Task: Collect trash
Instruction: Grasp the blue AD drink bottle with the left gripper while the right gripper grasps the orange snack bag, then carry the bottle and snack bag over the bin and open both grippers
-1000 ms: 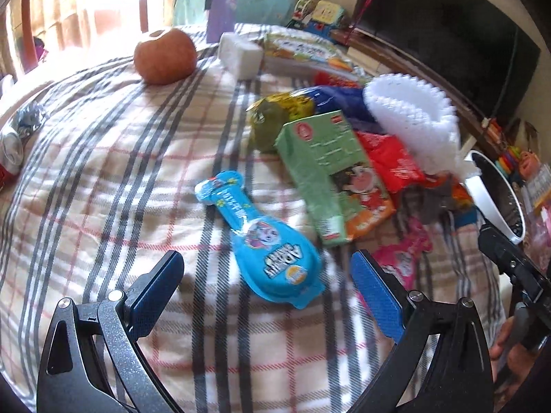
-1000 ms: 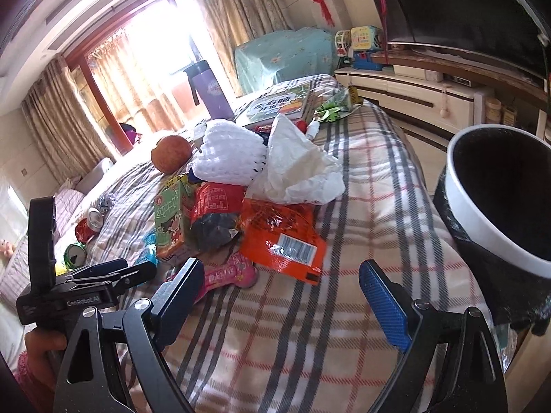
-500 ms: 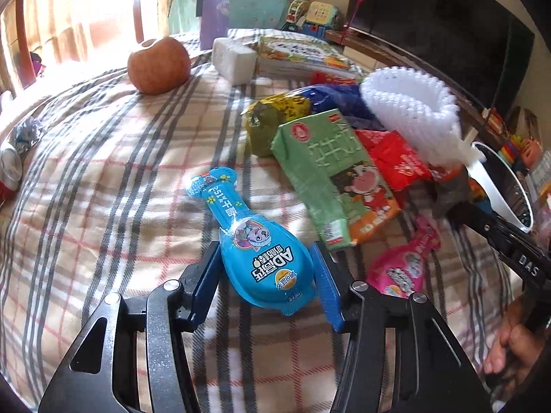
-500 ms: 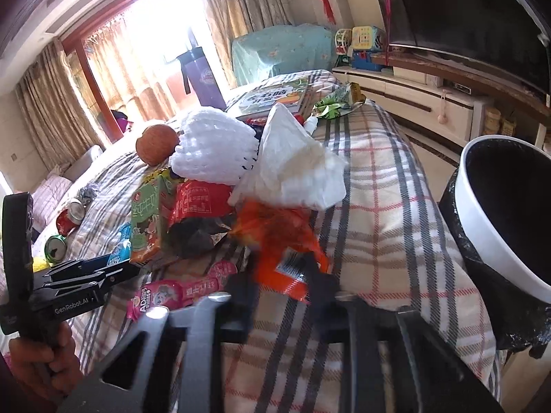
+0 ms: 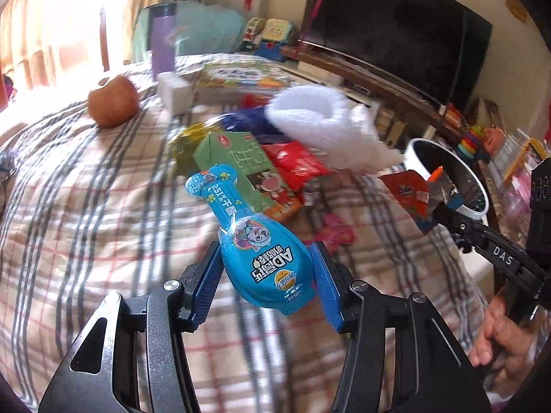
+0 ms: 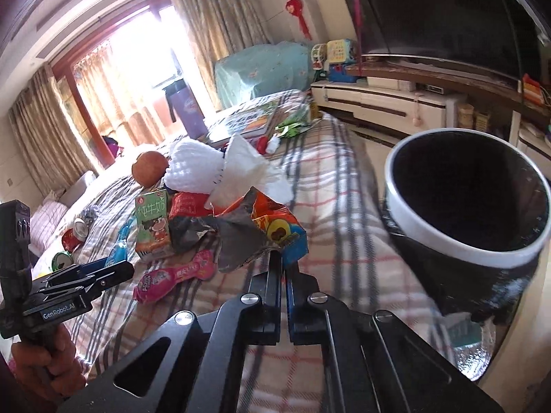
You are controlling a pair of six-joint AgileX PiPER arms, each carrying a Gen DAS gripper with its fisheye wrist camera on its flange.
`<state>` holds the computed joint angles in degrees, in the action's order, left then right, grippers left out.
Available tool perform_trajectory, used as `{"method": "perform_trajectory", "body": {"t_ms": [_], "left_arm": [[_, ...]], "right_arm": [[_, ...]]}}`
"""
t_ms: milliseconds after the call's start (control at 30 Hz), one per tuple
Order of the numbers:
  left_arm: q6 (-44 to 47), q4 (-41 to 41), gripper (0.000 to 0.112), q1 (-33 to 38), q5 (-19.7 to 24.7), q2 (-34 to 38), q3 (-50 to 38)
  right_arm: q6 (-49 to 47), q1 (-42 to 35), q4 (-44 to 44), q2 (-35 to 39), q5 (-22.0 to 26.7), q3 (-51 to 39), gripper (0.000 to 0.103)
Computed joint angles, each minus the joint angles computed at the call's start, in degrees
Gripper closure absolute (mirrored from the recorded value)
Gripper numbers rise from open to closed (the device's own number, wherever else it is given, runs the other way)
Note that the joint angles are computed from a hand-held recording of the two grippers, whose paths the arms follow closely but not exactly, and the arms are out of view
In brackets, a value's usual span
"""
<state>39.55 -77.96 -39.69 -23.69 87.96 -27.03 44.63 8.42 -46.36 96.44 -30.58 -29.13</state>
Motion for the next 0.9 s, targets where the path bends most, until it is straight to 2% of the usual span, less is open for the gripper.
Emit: {"method": "perform_trajectory", "body": {"t_ms": [367, 767, 900], "left_arm": [[8.3, -5.2, 0.061, -6.6, 0.0, 3.4, -8.0], [21.0, -13.2, 0.061, -10.7, 2.1, 10.2, -19.4], [25.1, -16.1, 0.061, -10.6, 4.1, 12.2, -23.1]], "right_arm": [[3.4, -9.4, -6.6, -4.4, -2.8, 3.7, 0.101], [7.2, -19.5, -13.4, -5.4, -5.2, 3.7, 0.101], [8.7, -22.7, -15.8, -5.0, -5.9, 3.0, 0.101]]}}
